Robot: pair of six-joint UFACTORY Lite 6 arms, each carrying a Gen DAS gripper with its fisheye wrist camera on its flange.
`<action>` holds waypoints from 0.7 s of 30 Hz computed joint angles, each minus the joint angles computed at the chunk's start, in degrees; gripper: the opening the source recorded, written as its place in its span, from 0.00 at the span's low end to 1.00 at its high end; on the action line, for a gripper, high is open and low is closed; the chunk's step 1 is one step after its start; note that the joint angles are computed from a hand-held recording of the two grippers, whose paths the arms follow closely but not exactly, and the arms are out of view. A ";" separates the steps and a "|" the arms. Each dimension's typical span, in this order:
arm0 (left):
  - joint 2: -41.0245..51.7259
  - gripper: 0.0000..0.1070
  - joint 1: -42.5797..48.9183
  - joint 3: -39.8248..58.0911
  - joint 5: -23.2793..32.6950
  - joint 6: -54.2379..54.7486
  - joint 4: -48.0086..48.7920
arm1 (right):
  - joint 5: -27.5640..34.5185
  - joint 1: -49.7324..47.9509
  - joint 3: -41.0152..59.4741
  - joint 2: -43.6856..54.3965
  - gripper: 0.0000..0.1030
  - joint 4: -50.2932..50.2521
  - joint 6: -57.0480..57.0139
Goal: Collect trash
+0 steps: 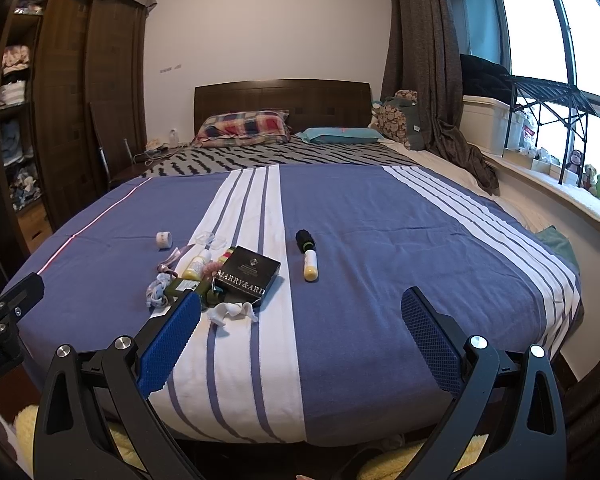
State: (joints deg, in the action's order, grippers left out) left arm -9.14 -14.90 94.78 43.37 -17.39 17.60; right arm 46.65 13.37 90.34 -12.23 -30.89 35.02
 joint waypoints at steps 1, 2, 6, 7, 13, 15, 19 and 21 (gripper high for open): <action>0.04 0.89 -0.03 0.06 0.02 0.04 0.00 | 0.00 0.00 0.00 0.00 0.97 0.00 0.00; 0.12 0.89 0.00 0.15 0.03 0.11 -0.04 | 0.00 0.00 0.00 0.00 0.97 0.00 0.00; 0.02 0.89 0.12 0.16 0.08 0.34 -0.34 | -0.04 0.01 -0.05 -0.01 0.97 -0.08 0.11; -0.05 0.89 0.15 0.12 0.07 0.35 -0.36 | -0.06 -0.02 -0.10 -0.06 0.97 0.00 0.04; -0.23 0.89 -0.07 -0.06 0.06 -0.24 0.24 | -0.11 -0.05 -0.13 -0.09 0.97 0.02 -0.01; -0.38 0.89 -0.22 -0.25 0.03 -0.46 0.40 | -0.06 0.17 -0.03 0.01 0.97 -0.17 0.22; -0.39 0.89 -0.19 -0.25 0.05 -0.42 0.37 | 0.04 0.42 0.05 0.10 0.97 -0.44 0.57; -0.41 0.89 -0.21 -0.26 0.08 -0.43 0.40 | 0.06 0.43 0.00 0.06 0.97 -0.47 0.54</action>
State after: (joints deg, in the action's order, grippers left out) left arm -9.55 -15.12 94.53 43.46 -17.82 18.00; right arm 46.71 13.80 90.34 -12.17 -31.36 35.57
